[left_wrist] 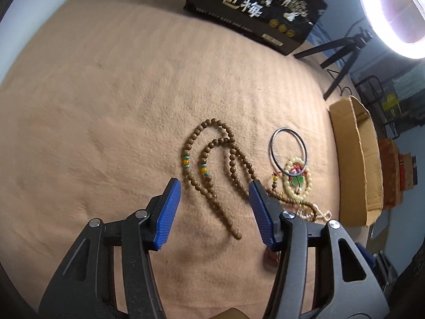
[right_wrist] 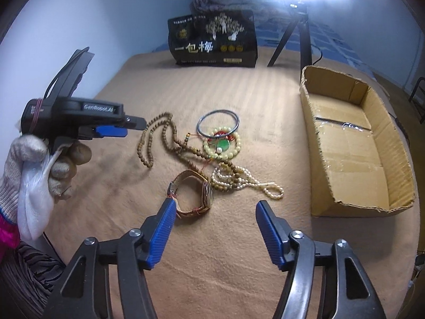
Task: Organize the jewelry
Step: 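Lower the left tool to the brown bead strand while the right tool approaches the watch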
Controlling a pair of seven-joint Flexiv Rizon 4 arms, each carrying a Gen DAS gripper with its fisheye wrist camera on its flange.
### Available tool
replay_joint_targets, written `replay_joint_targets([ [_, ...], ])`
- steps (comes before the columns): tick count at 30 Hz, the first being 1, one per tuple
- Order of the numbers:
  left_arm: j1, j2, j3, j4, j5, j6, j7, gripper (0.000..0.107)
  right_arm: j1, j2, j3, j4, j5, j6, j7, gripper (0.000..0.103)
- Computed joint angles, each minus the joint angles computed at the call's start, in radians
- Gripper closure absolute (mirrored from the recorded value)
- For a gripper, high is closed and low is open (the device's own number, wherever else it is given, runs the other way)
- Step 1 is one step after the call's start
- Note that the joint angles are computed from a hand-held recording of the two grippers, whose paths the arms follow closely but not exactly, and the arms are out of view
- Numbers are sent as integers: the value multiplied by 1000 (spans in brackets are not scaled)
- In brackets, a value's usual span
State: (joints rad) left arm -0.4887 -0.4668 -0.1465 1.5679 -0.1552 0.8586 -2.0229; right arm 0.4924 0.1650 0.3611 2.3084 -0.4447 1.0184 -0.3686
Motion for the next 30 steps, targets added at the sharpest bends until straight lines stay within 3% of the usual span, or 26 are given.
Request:
replay_joint_targets([
  [15,-19,-119,10,-123,-6,-38,-68,52,12,-74,-27,-26,114,47,-83,59],
  [24,-72,-192,47,-261,79,-110,-123,52,25,-141,-38,-63,155,70,-133,65],
  [30,-148,-259,101,-417,212,-232,-145,56,36,-181,-42,-92,178,66,-161,68],
])
